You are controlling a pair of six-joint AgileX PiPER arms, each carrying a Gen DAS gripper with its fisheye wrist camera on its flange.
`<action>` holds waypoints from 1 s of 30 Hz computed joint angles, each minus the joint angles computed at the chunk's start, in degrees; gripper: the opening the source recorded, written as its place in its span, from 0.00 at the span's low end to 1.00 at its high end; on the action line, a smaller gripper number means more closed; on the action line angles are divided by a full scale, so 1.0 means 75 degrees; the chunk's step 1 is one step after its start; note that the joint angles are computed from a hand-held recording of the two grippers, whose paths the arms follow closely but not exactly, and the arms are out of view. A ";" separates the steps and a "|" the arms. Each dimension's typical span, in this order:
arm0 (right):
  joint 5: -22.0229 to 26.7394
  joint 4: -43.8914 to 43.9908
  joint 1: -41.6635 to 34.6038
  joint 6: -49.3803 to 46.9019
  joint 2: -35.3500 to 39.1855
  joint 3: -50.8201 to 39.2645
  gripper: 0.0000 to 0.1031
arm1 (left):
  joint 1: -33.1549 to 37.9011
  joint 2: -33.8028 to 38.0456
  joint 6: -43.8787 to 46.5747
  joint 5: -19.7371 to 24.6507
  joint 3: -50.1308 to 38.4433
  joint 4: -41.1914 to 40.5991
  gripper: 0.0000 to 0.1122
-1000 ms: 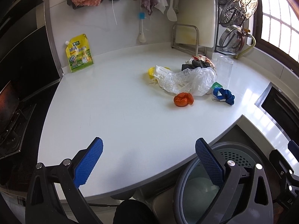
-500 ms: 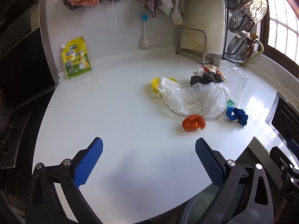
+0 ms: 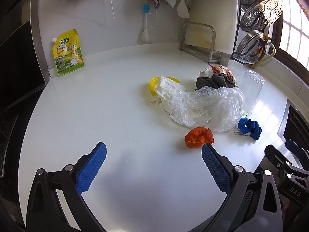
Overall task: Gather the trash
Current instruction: 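Move the right tool to the blue rope and close on it while the left tool approaches the orange cloth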
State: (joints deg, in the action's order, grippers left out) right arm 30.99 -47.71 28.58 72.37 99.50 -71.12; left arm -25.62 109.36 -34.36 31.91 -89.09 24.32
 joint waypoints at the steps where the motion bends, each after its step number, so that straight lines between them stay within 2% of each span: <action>1: -0.0057 0.0162 -0.0088 -0.0180 0.0129 -0.0124 0.92 | 0.0021 0.0092 0.0156 0.0052 -0.0106 -0.0185 0.86; 5: -0.0224 0.0932 -0.0404 -0.0901 0.0530 -0.0615 0.92 | 0.0020 0.0309 0.0207 0.0175 -0.0312 -0.0320 0.86; 8: 0.0039 0.1157 -0.0485 -0.1305 0.0902 -0.1112 0.92 | 0.0023 0.0389 0.0210 0.0226 -0.0360 -0.0345 0.86; 13: 0.0334 0.2195 -0.0706 -0.2541 0.1517 -0.1936 0.91 | 0.0001 0.0455 0.0277 0.0288 -0.0409 -0.0392 0.86; 21: 0.0262 0.2053 -0.0699 -0.2692 0.1824 -0.2241 0.90 | 0.0024 0.0632 0.0508 0.0381 -0.0630 -0.0629 0.86; 22: 0.0270 0.2030 -0.0688 -0.2718 0.1851 -0.2270 0.87 | 0.0025 0.0652 0.0516 0.0387 -0.0645 -0.0634 0.86; 24: 0.0395 0.1894 -0.0634 -0.2814 0.1913 -0.2371 0.70 | 0.0016 0.0704 0.0532 0.0410 -0.0697 -0.0663 0.86; 27: 0.0410 0.1727 -0.0528 -0.2835 0.1912 -0.2373 0.51 | 0.0018 0.0761 0.0618 0.0434 -0.0759 -0.0800 0.86; 30: 0.0272 0.1460 -0.0462 -0.2603 0.1760 -0.2097 0.37 | 0.0019 0.0800 0.0679 0.0442 -0.0805 -0.0923 0.86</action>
